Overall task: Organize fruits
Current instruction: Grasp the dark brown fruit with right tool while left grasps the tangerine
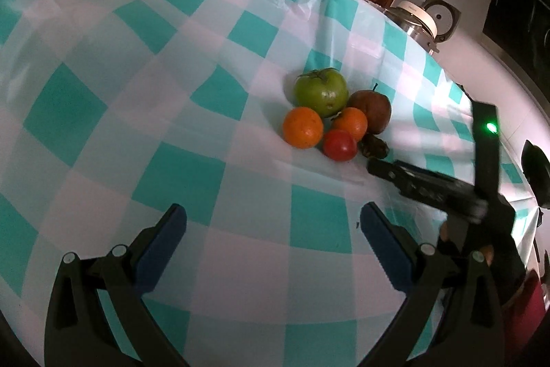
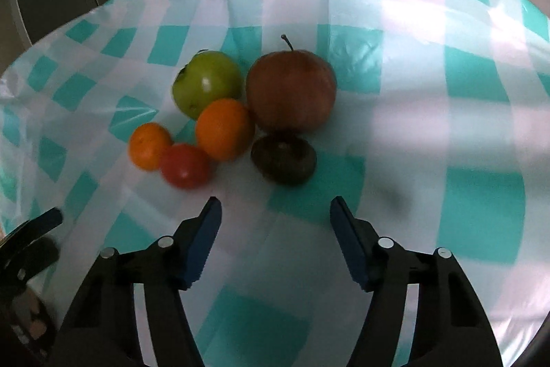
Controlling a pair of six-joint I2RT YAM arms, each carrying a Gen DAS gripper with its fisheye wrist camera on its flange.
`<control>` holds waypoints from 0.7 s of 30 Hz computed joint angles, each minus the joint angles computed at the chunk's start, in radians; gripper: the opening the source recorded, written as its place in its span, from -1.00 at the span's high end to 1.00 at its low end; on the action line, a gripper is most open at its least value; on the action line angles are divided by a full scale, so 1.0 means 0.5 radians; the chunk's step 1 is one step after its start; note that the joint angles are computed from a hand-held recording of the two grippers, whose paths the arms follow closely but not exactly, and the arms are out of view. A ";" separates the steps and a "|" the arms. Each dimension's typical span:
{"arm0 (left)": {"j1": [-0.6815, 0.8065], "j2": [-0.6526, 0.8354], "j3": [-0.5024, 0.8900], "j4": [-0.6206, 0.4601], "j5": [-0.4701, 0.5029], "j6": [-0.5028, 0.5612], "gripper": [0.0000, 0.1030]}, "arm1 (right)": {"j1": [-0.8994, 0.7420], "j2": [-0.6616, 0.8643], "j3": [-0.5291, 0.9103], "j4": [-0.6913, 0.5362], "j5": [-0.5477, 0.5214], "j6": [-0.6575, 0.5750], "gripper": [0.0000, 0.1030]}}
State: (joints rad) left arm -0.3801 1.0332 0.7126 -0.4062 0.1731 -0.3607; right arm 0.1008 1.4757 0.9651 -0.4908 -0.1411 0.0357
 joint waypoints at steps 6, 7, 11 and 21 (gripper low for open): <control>0.010 0.002 0.004 -0.008 0.013 0.008 -0.97 | 0.037 0.168 0.136 0.021 0.095 -0.086 -0.04; 0.012 0.004 0.005 -0.010 0.015 0.008 -0.97 | 0.052 0.194 0.160 0.023 0.119 -0.097 -0.01; 0.027 -0.006 -0.004 -0.010 0.033 -0.001 -0.97 | 0.073 0.214 0.177 0.039 0.131 -0.088 0.18; -0.038 0.069 0.052 -0.049 -0.016 0.007 -0.97 | -0.140 -0.663 -0.489 0.037 -0.182 0.205 0.19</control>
State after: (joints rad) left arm -0.3993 1.0676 0.7388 -0.4306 0.1650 -0.3572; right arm 0.0307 1.1442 0.7205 -0.4725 -0.2321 0.1384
